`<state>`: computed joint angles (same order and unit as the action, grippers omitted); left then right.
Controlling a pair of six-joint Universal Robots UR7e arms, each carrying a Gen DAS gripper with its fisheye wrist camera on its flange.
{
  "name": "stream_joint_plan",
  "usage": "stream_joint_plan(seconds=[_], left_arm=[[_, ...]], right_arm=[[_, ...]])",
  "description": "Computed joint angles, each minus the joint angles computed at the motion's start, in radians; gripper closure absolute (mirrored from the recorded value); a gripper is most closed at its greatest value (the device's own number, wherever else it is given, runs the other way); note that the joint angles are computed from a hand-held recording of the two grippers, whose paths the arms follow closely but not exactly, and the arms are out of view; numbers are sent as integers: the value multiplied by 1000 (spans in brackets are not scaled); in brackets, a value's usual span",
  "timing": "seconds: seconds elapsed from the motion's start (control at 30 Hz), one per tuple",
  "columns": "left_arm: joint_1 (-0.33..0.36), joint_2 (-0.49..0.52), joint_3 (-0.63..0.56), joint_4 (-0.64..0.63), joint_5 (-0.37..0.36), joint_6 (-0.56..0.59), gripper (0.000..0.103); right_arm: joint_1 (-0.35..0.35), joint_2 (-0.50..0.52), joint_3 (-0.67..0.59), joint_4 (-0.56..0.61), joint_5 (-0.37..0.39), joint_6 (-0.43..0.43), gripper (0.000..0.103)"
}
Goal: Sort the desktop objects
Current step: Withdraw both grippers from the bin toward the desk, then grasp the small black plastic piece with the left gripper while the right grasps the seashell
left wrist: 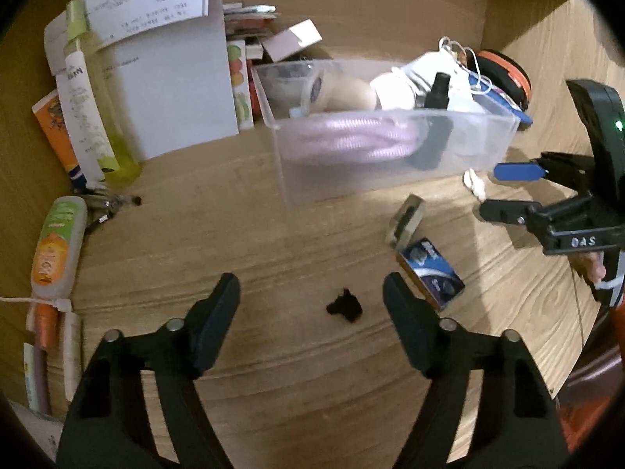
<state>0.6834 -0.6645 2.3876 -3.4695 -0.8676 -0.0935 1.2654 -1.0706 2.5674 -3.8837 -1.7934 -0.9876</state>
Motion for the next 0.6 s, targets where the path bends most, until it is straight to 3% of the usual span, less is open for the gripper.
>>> stream_joint_plan(seconds=[0.1,0.2,0.43,0.5,0.6], left_arm=[[5,-4,-4,20,-13,0,38],[17,-8,-19,63,-35,1,42],[12,13,-31,59,-26,34,59],[11,16,-30,49,-28,48,70],[9,22,-26,33,-23,52,75]], right_arm=[[13,0,-21,55,-22,6,47],[23,-1,-35,97,-48,22,49],[31,-4,-42,101,-47,24,61],[31,-3,-42,102,-46,23,65],[30,1,-42,97,-40,17,70]])
